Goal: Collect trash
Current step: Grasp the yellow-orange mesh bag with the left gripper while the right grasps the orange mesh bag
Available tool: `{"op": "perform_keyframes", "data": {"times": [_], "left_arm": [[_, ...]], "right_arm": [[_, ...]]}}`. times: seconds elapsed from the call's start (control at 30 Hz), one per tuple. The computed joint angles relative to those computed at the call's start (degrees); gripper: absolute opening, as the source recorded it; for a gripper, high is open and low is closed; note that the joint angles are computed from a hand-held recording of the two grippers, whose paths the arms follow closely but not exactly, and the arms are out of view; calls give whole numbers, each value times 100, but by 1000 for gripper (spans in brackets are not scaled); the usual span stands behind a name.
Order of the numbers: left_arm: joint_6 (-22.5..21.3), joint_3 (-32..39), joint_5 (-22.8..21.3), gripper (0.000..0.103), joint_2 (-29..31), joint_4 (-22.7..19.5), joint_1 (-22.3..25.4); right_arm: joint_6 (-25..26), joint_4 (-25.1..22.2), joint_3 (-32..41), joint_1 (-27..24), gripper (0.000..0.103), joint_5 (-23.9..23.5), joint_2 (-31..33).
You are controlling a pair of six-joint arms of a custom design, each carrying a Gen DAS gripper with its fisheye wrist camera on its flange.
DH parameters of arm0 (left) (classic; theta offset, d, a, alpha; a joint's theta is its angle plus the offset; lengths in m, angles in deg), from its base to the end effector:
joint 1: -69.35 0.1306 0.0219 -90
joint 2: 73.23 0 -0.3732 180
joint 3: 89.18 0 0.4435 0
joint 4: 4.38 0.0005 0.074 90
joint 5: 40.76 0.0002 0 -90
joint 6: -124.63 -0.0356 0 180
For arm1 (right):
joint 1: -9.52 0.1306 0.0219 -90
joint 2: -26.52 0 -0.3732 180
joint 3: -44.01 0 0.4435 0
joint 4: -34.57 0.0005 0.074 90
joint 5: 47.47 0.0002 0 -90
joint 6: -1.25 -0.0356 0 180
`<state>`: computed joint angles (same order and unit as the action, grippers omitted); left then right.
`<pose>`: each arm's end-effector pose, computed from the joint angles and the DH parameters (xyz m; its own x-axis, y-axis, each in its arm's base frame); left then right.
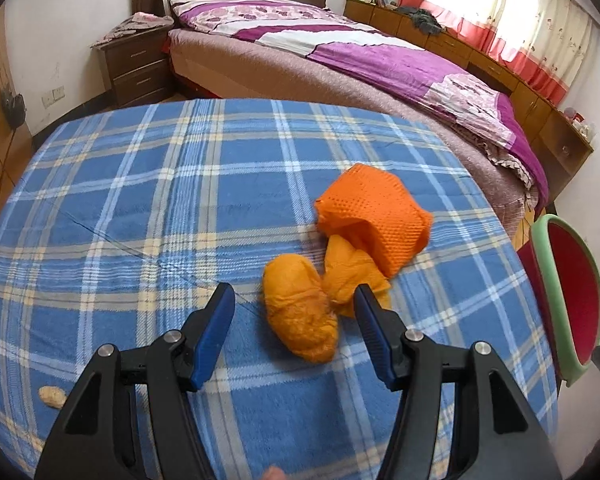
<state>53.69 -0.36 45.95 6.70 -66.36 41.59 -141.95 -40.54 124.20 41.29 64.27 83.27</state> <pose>0.4082 -0.2131 0.4789 -0.8107 0.0583 -0.5826 0.1796 0.9718 -0.1527 0.2541 0.1413 0.5350 -0.6347 0.4818 -0.6042 0.3580 0.8762 0.3226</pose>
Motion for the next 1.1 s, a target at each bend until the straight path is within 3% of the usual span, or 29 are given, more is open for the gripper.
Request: {"op": "perform_keyframes", "data": {"times": [0.23,0.4,0.63,1.1], "left_arm": [[89,-51,0,60,20,82,45],[-25,-157,179,37,-85,176,92],[13,-259,381,26,-257,289,259],[186,-416,-876,25,-470,739,756]], "right_arm": [[63,-16,88,50,88,-29,159],[270,7,273,105,89,2,363],[596,159,621,210,88,-49,805],[1101,620,1431,300,88,-476,2058]]}}
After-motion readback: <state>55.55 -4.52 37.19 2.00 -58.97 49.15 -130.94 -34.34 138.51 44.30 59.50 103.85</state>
